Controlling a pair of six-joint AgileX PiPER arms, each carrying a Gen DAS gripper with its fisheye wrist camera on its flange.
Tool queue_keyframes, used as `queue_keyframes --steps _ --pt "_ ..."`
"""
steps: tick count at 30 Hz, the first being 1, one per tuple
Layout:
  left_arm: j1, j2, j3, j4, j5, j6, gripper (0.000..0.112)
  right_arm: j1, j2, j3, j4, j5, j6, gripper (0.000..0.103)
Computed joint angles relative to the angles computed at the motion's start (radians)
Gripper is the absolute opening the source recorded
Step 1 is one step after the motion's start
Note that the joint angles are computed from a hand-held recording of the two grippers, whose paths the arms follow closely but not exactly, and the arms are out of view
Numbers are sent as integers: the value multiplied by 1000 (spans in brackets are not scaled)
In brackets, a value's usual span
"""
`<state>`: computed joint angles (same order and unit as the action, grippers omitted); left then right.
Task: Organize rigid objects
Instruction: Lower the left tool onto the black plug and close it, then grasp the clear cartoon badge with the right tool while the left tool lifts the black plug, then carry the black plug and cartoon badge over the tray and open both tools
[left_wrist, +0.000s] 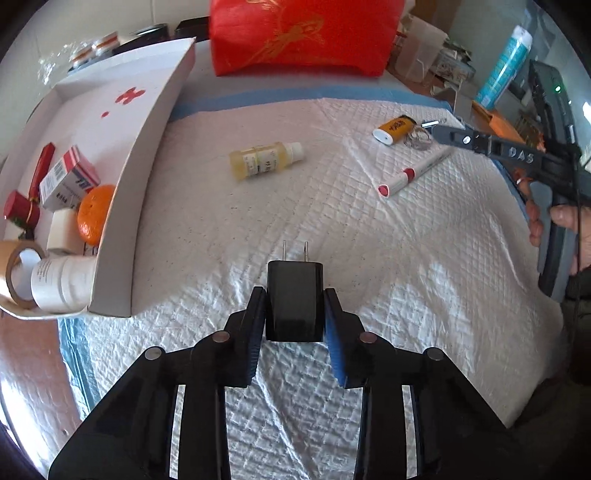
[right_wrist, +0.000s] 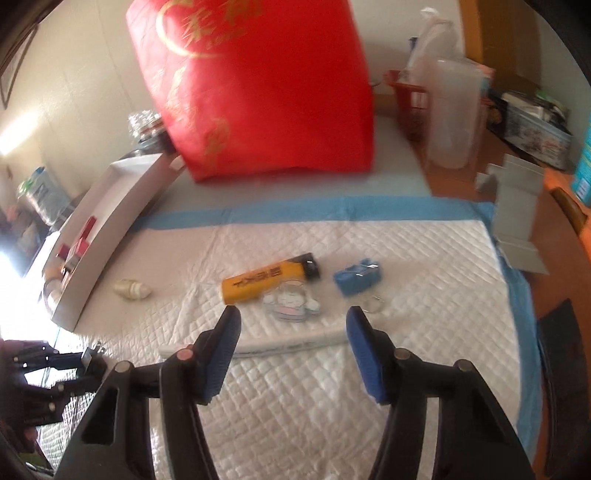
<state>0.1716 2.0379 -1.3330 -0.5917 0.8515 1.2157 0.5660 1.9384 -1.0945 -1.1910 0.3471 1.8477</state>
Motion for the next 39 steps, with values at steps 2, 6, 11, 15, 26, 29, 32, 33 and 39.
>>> queue_keyframes --steps 2,6,11,15,26,29,32,33,39 --pt "2 -7 17 -16 -17 22 30 -3 34 -55 91 8 -144 58" --pt "-1 -33 66 -35 -70 55 30 -14 132 -194 351 91 -458 53" --pt "3 -39 78 -50 -74 53 29 10 176 -254 332 141 -496 32" --pt "23 -54 93 -66 -75 64 29 16 141 -203 262 98 -405 32" --pt "119 -168 45 -239 -2 125 29 186 -135 -48 -223 202 104 32" --pt "147 -195 31 -268 -1 130 29 264 -154 -79 -255 297 93 32" --pt "166 -212 17 -287 -15 134 29 302 -174 -97 -291 341 105 32" --pt "170 -215 11 -290 -20 135 29 306 -180 -98 -304 349 110 32" --pt "201 -232 -111 -322 -6 108 29 325 -238 -165 -317 439 31 32"
